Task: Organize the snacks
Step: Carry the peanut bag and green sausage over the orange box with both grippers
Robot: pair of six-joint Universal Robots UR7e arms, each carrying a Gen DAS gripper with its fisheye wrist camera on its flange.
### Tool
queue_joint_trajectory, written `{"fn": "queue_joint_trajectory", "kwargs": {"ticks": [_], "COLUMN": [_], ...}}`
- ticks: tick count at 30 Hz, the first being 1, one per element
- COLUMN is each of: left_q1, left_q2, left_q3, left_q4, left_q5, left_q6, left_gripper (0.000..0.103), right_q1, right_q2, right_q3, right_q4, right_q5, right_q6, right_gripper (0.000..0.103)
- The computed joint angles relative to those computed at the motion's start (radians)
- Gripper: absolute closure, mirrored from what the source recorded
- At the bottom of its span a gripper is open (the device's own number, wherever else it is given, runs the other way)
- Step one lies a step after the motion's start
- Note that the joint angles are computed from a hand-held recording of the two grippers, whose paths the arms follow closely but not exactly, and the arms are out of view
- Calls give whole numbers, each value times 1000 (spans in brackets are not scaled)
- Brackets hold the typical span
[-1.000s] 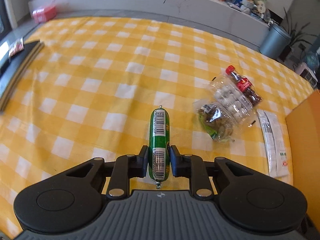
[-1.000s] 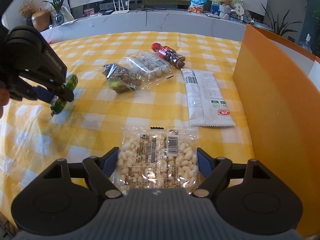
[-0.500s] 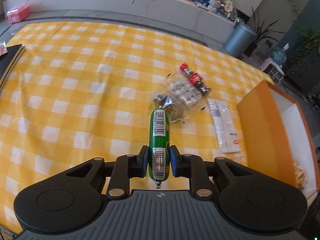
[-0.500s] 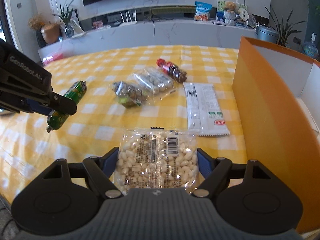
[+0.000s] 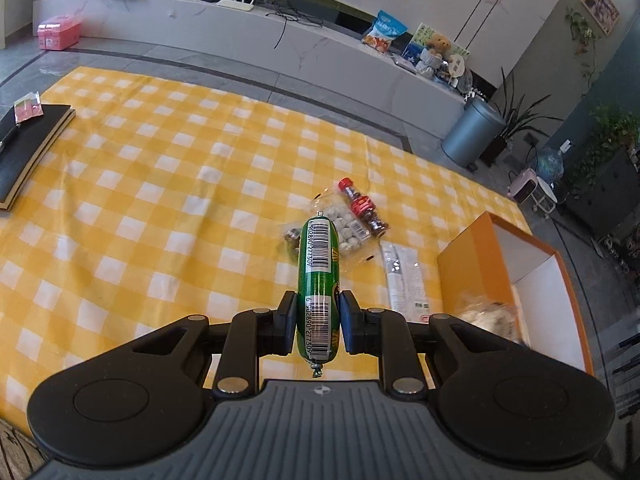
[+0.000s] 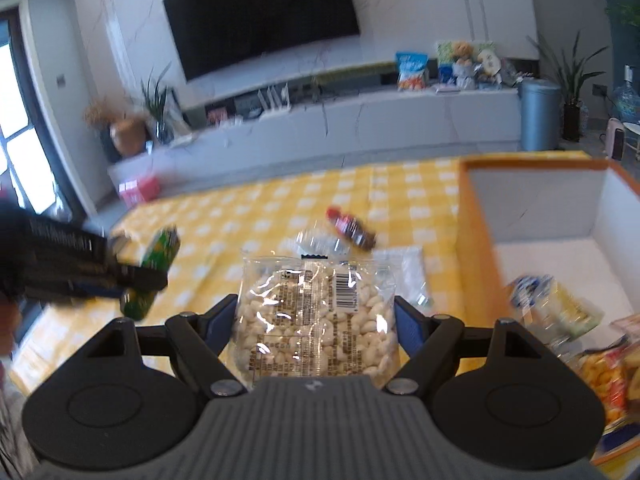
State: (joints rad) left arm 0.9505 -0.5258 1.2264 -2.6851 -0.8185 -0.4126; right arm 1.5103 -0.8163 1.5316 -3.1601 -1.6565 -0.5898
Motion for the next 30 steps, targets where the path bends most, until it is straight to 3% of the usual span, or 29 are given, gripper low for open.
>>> {"fn": "queue_joint_trajectory", "kwargs": {"ticks": [4, 7, 12, 16, 19, 23, 27, 30], "left_q1": [-17, -30, -33, -41, -40, -35, -30, -29], "left_q2": [12, 33, 78, 108, 126, 146, 160, 171], "left_q3": [-22, -48, -116, -151, -176, -210, -241, -264], "left_q4": [0, 6, 51, 66, 82, 110, 145, 170], "left_q5": [-25, -45, -136, -134, -128, -121, -124, -125], "left_q6": [20, 46, 67, 86, 88, 82, 76, 81], "left_gripper": [78, 78, 78, 78, 78, 78, 78, 78], "right_q1": [-13, -29, -58, -45, -46, -47, -60, -63], "right_q2": [-46, -67, -46, 60, 147, 291, 361, 367], "right_q3": [2, -28, -184, -379, -542, -723, -832, -841], "right_q4": [-46, -49, 106, 190, 331, 328, 336, 362], "right_q5": [29, 1, -64, -239, -354, -537, -625, -659], "right_q6": [-6, 21, 67, -29, -64, -310, -404, -436], "right_gripper": [25, 25, 25, 25, 25, 25, 25, 25]}}
